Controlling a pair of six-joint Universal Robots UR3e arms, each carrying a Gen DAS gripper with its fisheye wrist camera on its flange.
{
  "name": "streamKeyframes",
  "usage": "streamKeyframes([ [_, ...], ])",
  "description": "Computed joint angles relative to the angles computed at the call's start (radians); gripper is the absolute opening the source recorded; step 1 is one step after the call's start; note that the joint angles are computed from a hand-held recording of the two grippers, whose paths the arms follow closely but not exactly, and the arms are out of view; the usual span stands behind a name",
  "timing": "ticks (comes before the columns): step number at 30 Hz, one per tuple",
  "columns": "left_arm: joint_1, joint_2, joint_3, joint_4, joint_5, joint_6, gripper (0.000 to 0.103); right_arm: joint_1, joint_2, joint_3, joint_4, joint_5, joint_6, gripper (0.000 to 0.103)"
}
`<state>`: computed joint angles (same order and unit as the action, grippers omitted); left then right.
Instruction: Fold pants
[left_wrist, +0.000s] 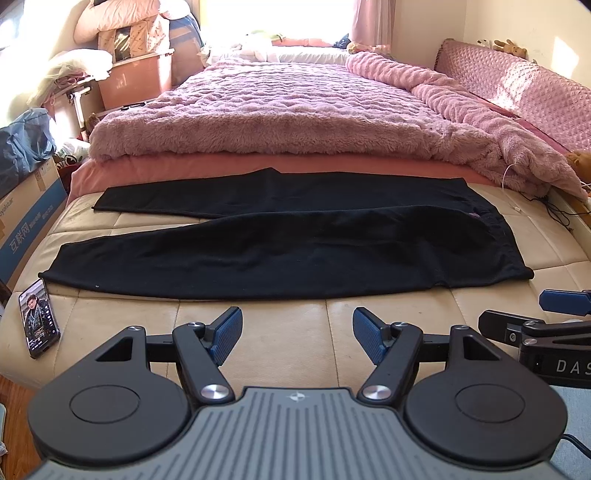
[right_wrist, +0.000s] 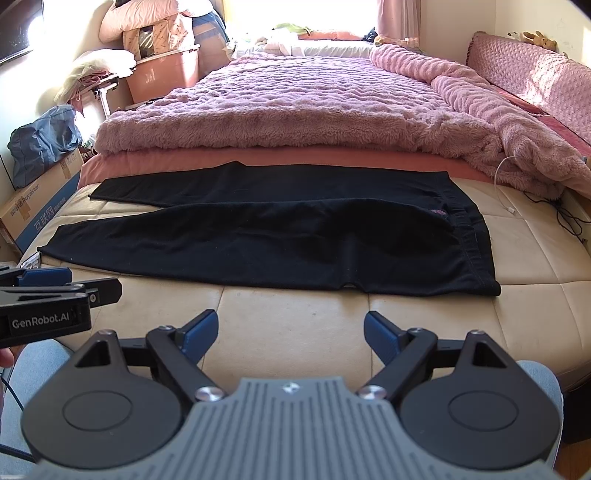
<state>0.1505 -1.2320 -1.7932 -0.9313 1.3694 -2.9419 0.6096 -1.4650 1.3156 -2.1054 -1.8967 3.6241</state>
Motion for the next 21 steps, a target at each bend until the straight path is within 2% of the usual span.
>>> streamKeyframes([
  [21,0.006,0.003,-0.004,0.0,-0.006,0.004,0.081,0.007,0.0,-0.004,0.005,-0.004,0.006,0.082],
])
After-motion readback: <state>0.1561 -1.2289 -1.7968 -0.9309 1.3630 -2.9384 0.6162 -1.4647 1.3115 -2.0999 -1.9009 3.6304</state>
